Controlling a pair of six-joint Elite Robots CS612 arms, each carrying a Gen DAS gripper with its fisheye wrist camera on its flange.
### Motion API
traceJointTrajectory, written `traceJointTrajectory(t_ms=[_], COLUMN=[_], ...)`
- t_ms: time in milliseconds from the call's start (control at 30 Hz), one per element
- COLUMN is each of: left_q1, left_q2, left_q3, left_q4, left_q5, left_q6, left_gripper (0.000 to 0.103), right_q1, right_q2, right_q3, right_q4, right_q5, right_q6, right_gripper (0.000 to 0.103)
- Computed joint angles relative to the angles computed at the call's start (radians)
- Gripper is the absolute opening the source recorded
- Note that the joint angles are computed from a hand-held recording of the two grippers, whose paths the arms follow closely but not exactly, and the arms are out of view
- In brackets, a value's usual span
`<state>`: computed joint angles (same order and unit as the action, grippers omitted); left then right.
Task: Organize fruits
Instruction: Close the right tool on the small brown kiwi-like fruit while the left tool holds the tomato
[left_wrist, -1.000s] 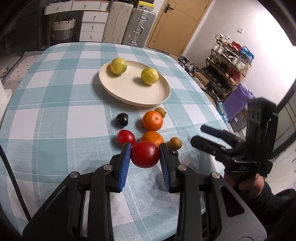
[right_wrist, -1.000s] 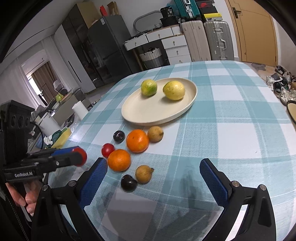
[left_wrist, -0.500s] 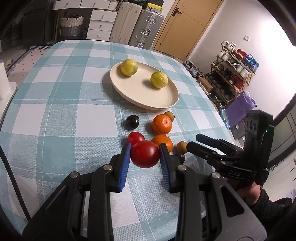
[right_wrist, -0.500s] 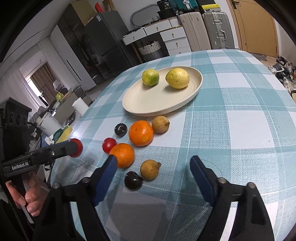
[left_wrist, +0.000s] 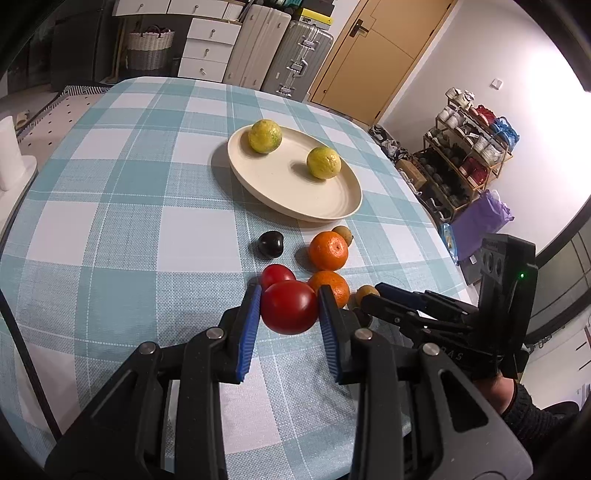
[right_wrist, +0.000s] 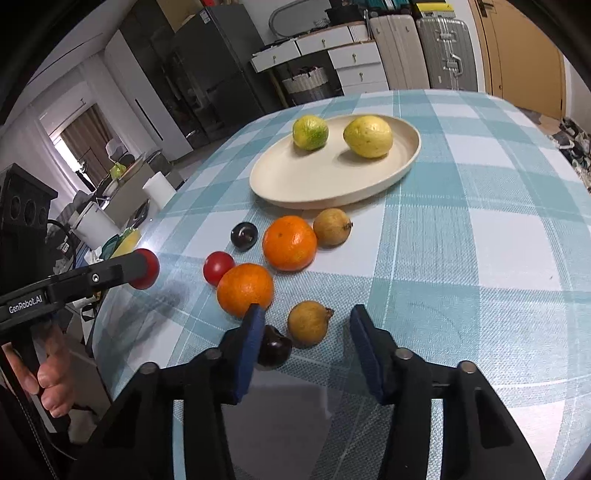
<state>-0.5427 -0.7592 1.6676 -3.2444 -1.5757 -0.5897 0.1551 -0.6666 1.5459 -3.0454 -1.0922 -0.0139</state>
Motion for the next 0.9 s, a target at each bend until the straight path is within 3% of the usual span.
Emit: traceJointTrajectory(t_ms=[167,267,667,900], left_q1=[0.002,0.003,0.009,0.022], left_q2=[0.001,0.002,0.014,0.031], left_q3=[-0.002,-0.005,-0.046,-0.093], left_q4=[0.004,0.007,0.038,0.065], left_q5=[-0.004,-0.007,-0.010,-0.012], left_q6=[-0.003,-0.001,0.018,0.025], left_gripper=[0.028,0.028,0.028,0.028], right_q1=[-0.009,-0.013,-0.034,-0.046], right_q2=[0.004,0.006,0.015,0.006], right_q3=[-0.001,-0.001,0.000,0.013], right_q4=[-0.001,-0.004,-0.034,-0.144], right_q5=[0.041,0.052,0.121,0.132], right_q6=[0.024,0.034,0.094,0.131], right_gripper=[0.026,0.023,0.023,0.023])
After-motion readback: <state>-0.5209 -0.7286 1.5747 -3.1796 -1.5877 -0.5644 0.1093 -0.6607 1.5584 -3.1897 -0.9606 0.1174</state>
